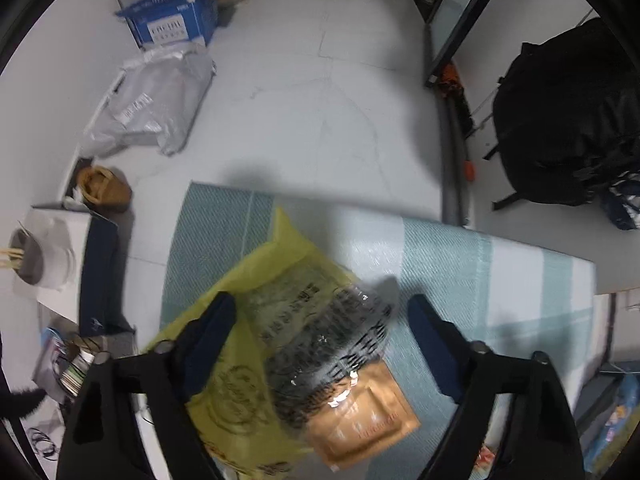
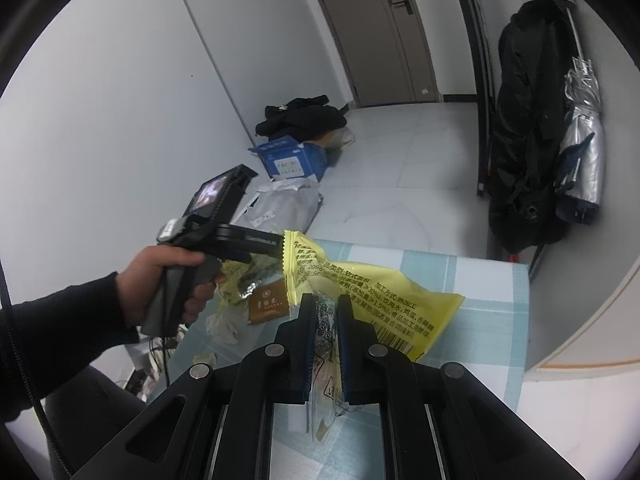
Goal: Collect trash
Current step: 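Grasp a second yellow snack bag with the left tool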
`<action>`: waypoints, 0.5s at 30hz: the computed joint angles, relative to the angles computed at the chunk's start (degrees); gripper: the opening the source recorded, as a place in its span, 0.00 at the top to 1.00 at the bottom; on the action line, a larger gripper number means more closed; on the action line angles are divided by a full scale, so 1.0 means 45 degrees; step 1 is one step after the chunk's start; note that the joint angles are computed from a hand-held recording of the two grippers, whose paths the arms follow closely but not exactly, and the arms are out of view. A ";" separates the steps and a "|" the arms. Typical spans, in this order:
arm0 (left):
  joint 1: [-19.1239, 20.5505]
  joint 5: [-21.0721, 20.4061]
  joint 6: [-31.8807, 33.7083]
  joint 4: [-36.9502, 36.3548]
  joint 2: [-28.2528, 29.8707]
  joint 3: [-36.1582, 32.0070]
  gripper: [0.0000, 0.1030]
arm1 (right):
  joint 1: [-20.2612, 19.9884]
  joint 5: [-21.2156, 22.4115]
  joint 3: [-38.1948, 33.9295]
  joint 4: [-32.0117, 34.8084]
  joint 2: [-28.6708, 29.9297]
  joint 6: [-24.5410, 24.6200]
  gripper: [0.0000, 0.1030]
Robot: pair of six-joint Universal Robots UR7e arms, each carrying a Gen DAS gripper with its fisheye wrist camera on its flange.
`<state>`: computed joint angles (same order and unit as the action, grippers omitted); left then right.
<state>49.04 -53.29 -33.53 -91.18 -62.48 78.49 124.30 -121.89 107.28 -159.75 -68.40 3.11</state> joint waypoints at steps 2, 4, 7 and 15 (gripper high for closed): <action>-0.0099 0.0201 0.0004 -0.0075 -0.0026 0.0077 0.45 | -0.0020 0.0022 0.0077 -0.0055 -0.0130 0.0068 0.91; -0.0162 0.0166 0.0151 -0.0051 0.0015 0.0055 0.56 | -0.0036 0.0019 0.0124 -0.0031 -0.0242 0.0127 0.91; -0.0172 -0.0247 0.0386 0.0148 0.0182 -0.0159 0.88 | -0.0040 0.0011 0.0173 -0.0048 -0.0365 0.0127 0.91; -0.0231 -0.0389 0.0272 0.0317 0.0254 -0.0308 0.99 | 0.0148 -0.0006 0.0377 -0.0337 -0.0551 0.0144 0.91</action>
<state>48.00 -55.04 -32.31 -89.76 -61.34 77.10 124.97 -121.92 108.98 -161.27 -70.88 3.75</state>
